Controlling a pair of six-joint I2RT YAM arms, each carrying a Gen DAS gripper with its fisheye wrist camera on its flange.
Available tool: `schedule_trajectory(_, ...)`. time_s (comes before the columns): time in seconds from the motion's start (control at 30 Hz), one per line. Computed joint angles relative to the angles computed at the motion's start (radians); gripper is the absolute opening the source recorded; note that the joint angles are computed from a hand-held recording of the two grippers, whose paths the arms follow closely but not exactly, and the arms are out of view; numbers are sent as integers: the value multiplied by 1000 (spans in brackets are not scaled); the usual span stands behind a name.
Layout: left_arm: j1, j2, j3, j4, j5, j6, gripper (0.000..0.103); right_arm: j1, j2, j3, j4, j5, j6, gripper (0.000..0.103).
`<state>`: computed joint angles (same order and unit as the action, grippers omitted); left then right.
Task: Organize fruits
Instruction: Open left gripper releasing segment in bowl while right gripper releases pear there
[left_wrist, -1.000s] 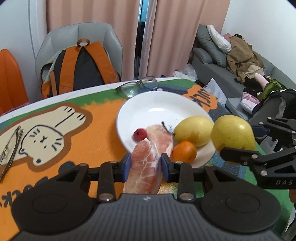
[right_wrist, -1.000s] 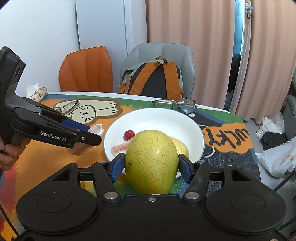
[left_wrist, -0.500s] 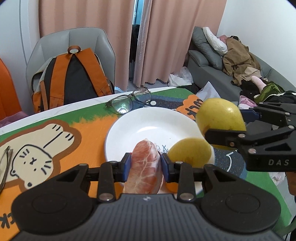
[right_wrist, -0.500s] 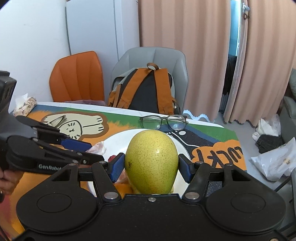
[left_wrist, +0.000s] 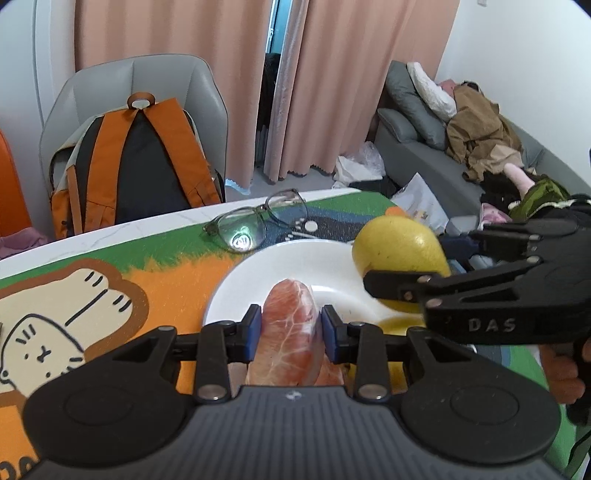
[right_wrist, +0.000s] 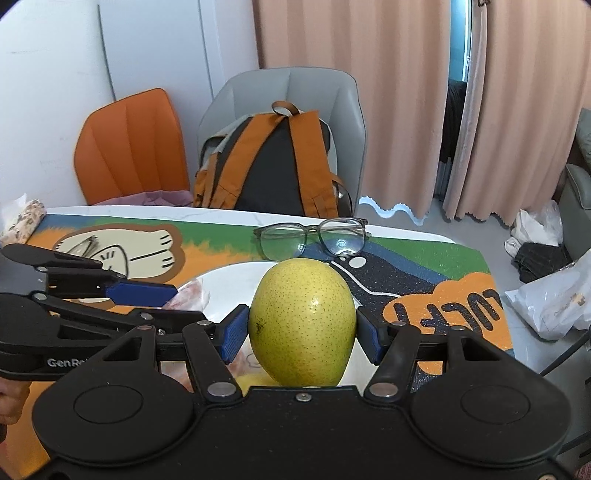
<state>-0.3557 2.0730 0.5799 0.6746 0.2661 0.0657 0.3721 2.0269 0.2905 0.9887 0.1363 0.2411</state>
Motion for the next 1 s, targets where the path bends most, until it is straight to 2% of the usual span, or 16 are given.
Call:
schedule_trajectory(0.37, 1, 88, 76, -4, -22, -16, 34, -44, 106, 68, -5, -42, 12, 59)
schedule_trajectory(0.5, 12, 106, 96, -28, -4, -18, 34, -51, 109, 88, -33, -51, 18, 59)
schedule_trajectory(0.6, 10, 114, 89, -4, -23, -9, 34, -50, 115, 74, 10, -48, 19, 58)
schedule_trajectory(0.67, 7, 111, 75, 25, -36, -6, 34, -43, 96, 55, 32, -45, 15, 60)
schedule_trajectory(0.8, 12, 83, 62, 4, -14, -1, 39, -14, 43, 37, 3, -27, 0, 61)
schedule_trajectory(0.9, 13, 67, 49, -5, -23, -6, 47, 1, 31, 22, 9, -8, 7, 70)
schedule_trajectory(0.97, 22, 53, 26, 9, -23, -5, 54, -3, 30, 0, 42, -15, 16, 88)
schedule_trajectory(1.0, 29, 46, 11, 23, -15, -4, 59, -7, 29, -17, 66, -26, 20, 92)
